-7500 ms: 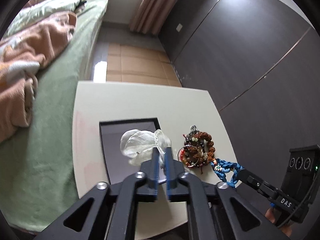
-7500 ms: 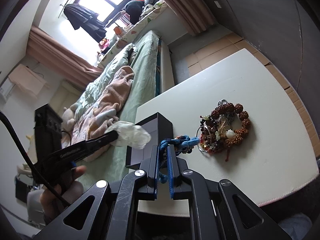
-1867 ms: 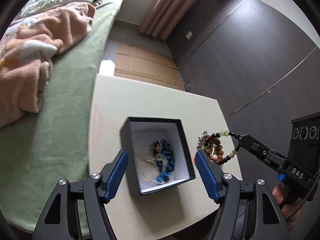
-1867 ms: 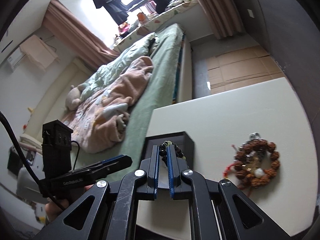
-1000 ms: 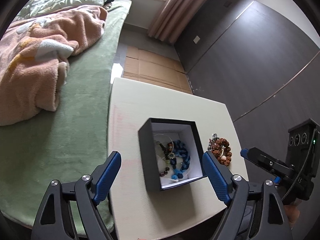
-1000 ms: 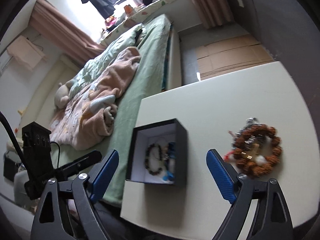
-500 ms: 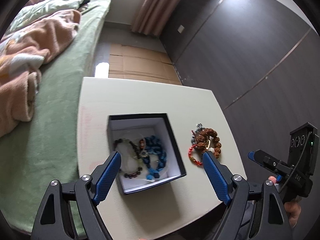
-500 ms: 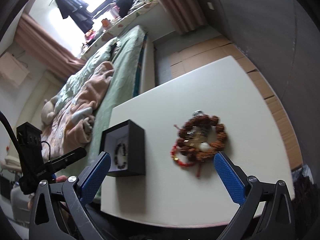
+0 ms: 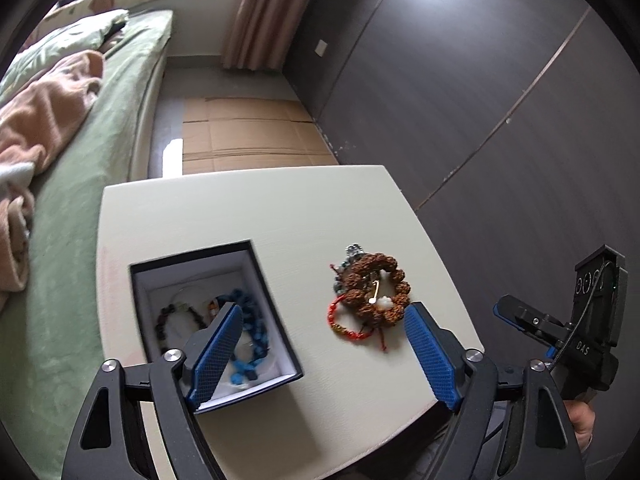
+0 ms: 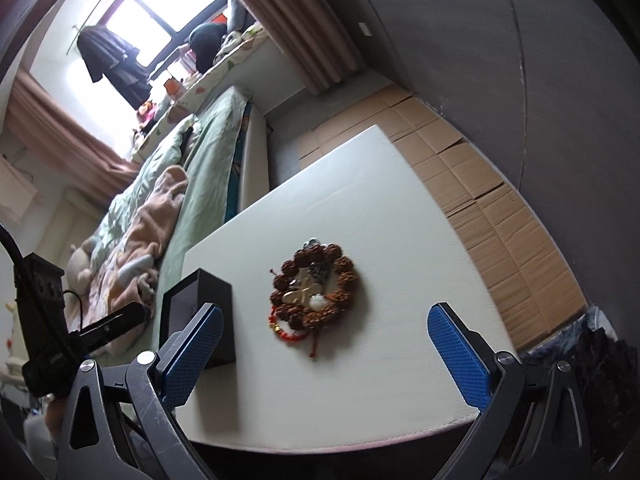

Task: Organize jewelry
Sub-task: 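Close the left tool on the brown rudraksha bead bracelet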

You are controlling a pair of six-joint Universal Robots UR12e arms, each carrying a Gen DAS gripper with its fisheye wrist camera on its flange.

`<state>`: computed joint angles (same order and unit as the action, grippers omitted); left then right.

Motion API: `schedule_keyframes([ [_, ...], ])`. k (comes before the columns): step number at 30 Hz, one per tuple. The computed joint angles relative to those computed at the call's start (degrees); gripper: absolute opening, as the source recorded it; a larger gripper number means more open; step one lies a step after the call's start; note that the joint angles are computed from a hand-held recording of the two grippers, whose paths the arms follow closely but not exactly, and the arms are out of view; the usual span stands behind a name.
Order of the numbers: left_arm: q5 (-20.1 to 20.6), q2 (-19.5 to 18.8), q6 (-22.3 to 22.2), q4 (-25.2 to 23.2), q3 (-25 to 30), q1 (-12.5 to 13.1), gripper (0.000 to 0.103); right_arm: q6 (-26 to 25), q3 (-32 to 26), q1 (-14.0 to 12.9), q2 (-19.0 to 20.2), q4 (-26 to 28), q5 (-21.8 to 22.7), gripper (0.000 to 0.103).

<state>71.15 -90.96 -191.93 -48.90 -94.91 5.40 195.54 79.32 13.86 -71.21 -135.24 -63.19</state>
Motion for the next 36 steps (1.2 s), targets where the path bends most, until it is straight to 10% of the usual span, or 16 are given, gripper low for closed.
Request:
schedule_keyframes([
  [7, -0.59, -3.0, 3.01, -3.99, 3.29, -1.97, 0.053, 2.96, 2.98, -1.05, 0.1, -5.16, 2.75, 0.102],
  [11, -0.88, -5.17, 4.04, -7.71, 5.67, -2.99, 0.038, 4.78, 3.35, -1.68, 0.69, -5.77, 5.37, 0.085],
  [36, 3.4, -13.03, -1.13, -13.92, 11.6, -5.63, 0.025, 11.85, 3.57, -2.91, 2.77, -7.88, 10.26, 0.085],
])
